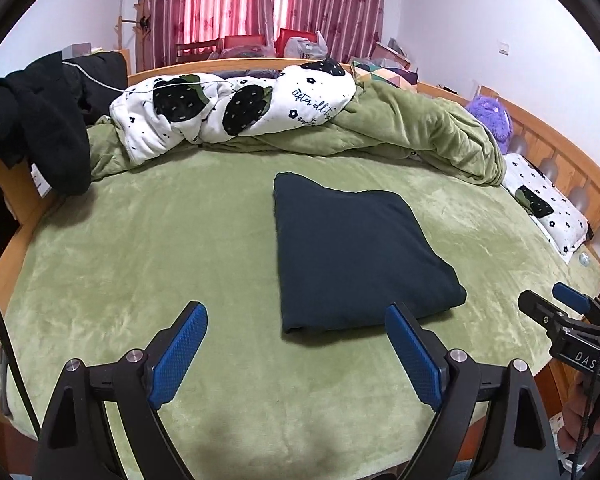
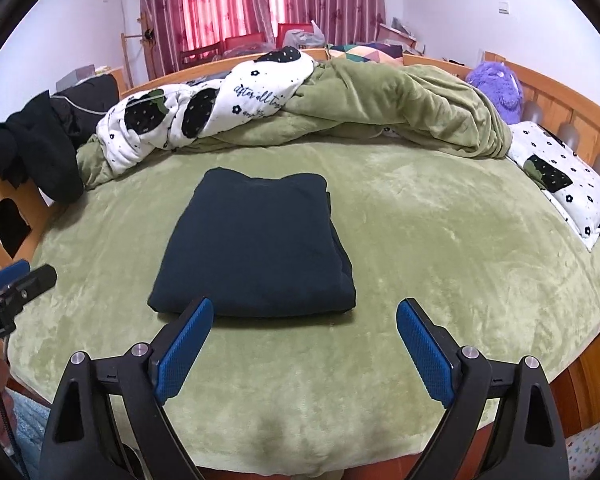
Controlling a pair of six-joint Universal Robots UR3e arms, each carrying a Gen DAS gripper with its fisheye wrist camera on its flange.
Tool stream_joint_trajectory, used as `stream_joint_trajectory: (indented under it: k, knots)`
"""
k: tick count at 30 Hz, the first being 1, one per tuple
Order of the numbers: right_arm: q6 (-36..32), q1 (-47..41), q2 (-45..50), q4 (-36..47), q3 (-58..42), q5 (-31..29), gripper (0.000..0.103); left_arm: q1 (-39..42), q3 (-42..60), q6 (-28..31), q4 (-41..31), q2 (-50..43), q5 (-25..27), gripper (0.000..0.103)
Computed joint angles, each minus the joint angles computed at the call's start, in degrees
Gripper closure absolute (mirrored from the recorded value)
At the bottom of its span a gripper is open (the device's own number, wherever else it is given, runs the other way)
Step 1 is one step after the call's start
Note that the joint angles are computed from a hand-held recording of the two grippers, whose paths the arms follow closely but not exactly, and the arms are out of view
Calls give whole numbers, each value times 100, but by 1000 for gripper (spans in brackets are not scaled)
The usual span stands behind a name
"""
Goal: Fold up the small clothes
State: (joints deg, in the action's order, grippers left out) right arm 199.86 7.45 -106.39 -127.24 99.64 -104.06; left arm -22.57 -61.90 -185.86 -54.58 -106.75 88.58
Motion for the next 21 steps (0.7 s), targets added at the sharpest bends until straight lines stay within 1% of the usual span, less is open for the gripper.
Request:
stream_joint_trajectory:
  k: [10,21]
  knots:
    - [59,165,33,117,-65,-79,11,-64,-288,30,147,250,79,13]
    - [55,159,-119,176,61,-128,11,-114,-303,10,157,238,68,13]
